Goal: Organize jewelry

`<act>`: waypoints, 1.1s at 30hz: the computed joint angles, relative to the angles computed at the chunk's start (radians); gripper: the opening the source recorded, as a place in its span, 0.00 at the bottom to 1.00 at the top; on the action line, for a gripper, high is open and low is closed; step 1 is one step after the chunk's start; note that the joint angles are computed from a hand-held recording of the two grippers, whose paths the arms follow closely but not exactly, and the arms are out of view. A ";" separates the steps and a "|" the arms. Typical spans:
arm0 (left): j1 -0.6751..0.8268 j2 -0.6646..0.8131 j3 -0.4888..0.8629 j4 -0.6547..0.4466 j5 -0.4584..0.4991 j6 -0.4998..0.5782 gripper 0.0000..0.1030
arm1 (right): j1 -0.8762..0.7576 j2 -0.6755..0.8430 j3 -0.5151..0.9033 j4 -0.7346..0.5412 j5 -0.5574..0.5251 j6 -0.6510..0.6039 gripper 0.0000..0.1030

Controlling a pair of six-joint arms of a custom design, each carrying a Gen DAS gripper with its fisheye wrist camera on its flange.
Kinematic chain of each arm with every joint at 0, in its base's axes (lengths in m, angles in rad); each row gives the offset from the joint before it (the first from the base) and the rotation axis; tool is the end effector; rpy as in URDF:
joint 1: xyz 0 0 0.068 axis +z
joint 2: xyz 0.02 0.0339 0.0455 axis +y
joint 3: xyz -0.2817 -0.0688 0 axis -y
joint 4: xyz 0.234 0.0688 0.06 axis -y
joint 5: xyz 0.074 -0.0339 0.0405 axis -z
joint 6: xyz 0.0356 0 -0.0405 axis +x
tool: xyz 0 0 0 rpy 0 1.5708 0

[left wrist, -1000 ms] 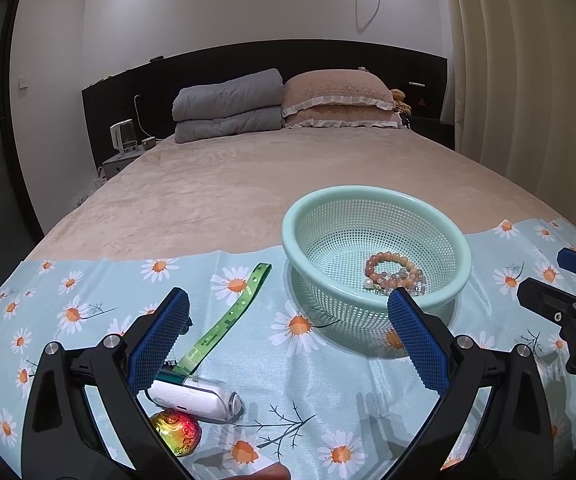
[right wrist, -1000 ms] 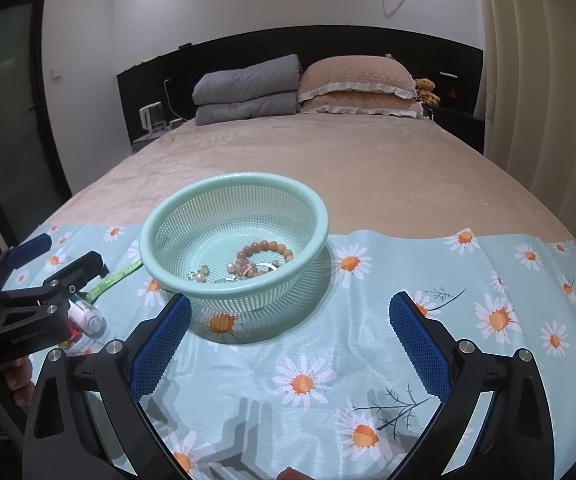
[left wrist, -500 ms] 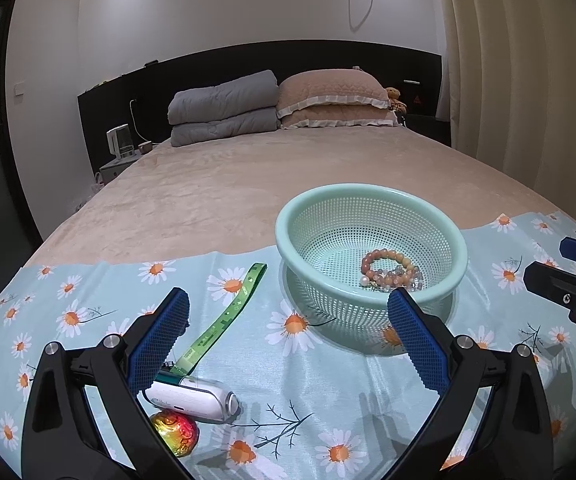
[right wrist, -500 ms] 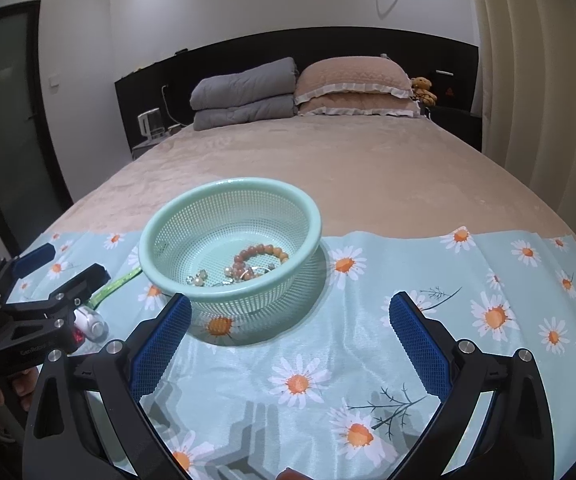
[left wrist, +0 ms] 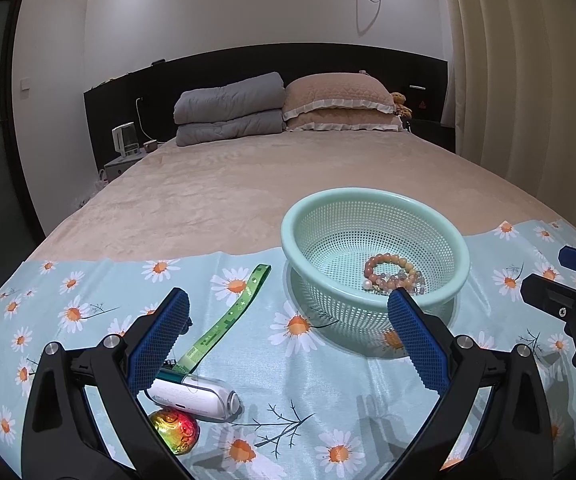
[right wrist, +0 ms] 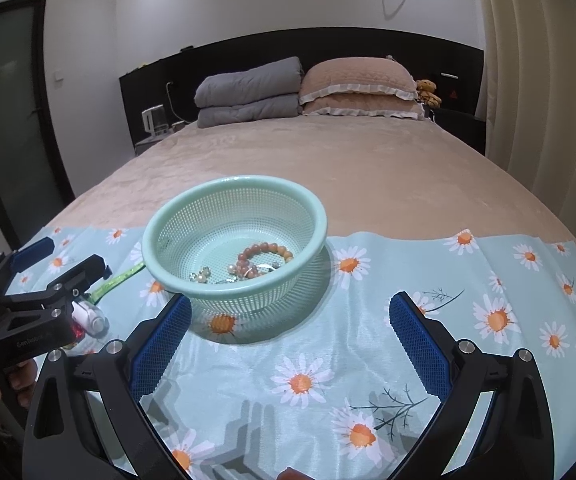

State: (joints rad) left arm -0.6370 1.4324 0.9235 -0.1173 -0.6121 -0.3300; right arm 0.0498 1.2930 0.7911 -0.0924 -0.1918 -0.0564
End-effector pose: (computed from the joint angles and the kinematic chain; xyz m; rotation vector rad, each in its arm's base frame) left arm 0.2520 -0.1610 0.2704 -0.0136 2.0722 0.0865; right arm 0.2664 0.0201 0.2634 -0.2245 2.1481 0.2037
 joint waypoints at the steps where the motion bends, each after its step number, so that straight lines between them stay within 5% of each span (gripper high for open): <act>1: -0.001 0.001 0.001 0.000 -0.002 0.002 0.95 | 0.001 0.000 0.000 0.000 0.000 0.001 0.92; 33: -0.027 0.009 -0.009 0.025 -0.040 0.050 0.95 | -0.014 -0.005 -0.011 0.007 -0.027 -0.006 0.92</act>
